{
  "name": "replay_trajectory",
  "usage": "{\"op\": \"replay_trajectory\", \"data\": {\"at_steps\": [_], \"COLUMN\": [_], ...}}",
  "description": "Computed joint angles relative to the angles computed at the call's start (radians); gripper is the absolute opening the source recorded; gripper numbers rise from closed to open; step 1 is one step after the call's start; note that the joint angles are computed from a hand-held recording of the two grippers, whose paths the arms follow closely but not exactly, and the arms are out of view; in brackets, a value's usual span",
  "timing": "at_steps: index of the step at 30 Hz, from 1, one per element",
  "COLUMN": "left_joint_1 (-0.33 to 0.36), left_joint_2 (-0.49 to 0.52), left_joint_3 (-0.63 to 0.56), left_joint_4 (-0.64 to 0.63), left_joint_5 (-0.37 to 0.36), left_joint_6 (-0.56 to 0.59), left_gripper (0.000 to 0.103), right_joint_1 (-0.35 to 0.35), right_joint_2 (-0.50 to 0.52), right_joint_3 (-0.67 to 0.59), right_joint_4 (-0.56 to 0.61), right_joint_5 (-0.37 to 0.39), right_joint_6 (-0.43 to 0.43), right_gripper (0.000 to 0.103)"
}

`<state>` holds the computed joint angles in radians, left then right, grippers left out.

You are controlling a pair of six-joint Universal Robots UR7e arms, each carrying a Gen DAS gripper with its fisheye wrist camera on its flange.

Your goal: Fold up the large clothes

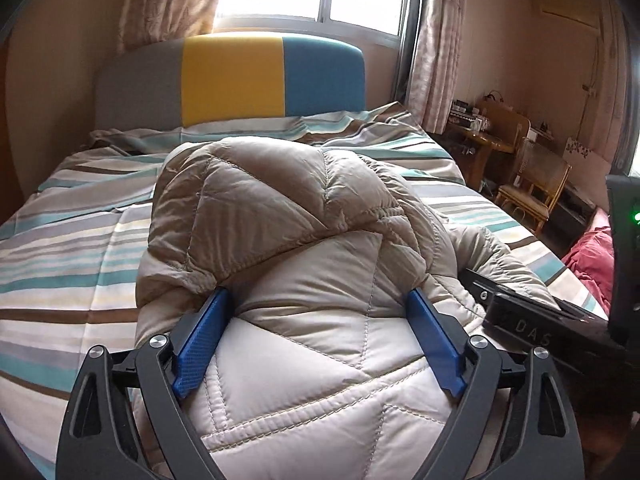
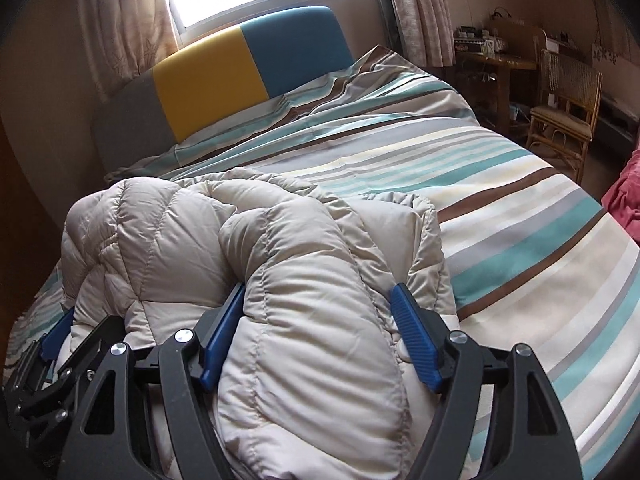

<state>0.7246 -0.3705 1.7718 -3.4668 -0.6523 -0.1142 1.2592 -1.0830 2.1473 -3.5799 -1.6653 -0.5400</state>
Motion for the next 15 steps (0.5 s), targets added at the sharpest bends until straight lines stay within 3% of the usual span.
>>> {"op": "replay_trajectory", "data": {"at_steps": [4, 8, 11, 13, 15], "left_joint_1": [-0.018, -0.023, 0.003, 0.027, 0.058], "left_joint_2": [-0.073, -0.092, -0.088, -0.098, -0.115], "left_joint_3": [0.019, -0.005, -0.048, -0.065, -0.097], "left_joint_4": [0.108, 0.086, 0.153, 0.254, 0.398], "left_joint_5": [-0.013, 0.104, 0.168, 0.153, 0.059], "left_joint_6": [-0.096, -0.146, -0.154, -0.211, -0.292], "left_gripper": [0.089, 0.09, 0.091, 0.091, 0.091], "right_joint_1": [-0.008, -0.002, 0.019, 0.043, 0.068], "right_joint_2": [-0.013, -0.024, -0.047, -0.084, -0.11], "right_joint_3": [0.008, 0.031, 0.027, 0.006, -0.018], "right_joint_4": [0.007, -0.013, 0.042, 0.156, 0.233], "right_joint_5": [0.012, -0.004, -0.043, -0.08, -0.1], "right_joint_6": [0.009, 0.006, 0.002, 0.024, 0.028], "right_gripper": [0.071, 0.071, 0.071, 0.071, 0.071]}}
